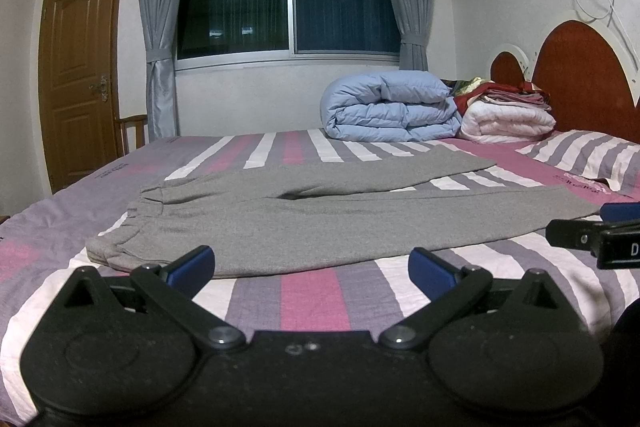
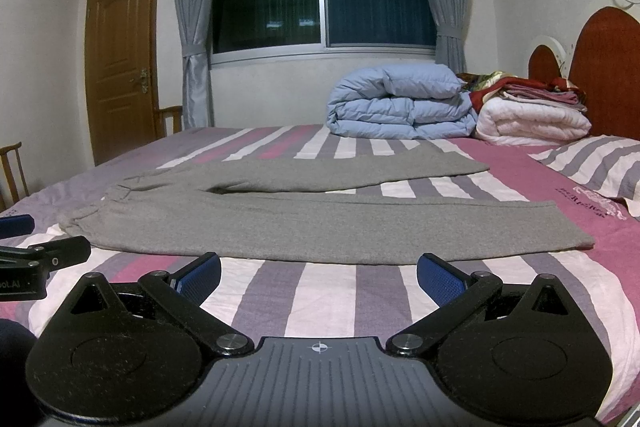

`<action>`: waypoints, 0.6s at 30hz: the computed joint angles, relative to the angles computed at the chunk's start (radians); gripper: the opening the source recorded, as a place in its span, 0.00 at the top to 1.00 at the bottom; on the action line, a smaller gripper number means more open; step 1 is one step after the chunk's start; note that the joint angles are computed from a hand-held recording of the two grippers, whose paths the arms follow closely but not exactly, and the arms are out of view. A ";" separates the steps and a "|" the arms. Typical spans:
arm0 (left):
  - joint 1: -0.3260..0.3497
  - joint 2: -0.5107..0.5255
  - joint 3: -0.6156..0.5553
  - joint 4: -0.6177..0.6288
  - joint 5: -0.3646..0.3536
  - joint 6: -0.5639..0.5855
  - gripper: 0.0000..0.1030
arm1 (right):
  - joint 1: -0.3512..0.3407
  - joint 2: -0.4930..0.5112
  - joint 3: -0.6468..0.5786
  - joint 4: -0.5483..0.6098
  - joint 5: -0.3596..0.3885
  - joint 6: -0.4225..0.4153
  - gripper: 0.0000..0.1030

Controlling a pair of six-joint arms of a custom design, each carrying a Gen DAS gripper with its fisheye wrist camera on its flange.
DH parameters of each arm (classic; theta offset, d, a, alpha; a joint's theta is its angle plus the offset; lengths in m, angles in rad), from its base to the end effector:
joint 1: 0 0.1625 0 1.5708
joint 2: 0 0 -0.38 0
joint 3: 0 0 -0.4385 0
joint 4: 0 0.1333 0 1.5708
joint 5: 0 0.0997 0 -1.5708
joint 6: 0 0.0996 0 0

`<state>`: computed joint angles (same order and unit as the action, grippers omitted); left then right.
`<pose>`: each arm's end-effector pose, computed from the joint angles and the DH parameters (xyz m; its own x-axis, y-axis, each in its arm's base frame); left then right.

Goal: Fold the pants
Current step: 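Lower both tools to the sweatpants cuffs and close on them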

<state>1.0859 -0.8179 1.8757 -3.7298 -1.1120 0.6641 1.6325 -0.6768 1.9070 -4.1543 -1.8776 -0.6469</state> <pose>-0.1226 -0.6133 0.1062 -0.6396 0.3007 -0.7074 0.7685 0.2730 -0.5787 0.1374 -0.5495 0.0640 -0.7657 0.0582 0.6405 -0.5951 0.3138 -0.7399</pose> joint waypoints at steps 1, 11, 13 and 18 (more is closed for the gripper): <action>0.000 0.000 0.000 0.000 0.000 -0.001 0.06 | 0.000 0.000 0.000 0.000 0.000 0.000 0.00; 0.003 -0.025 -0.015 0.083 0.018 -0.070 0.06 | -0.008 -0.049 0.008 0.094 0.044 0.022 0.00; 0.016 -0.026 -0.043 0.096 0.023 -0.073 0.06 | -0.007 -0.064 -0.021 0.173 0.036 0.057 0.00; 0.055 -0.006 -0.180 0.174 0.068 -0.045 0.06 | -0.006 -0.100 -0.108 0.363 0.118 0.132 0.00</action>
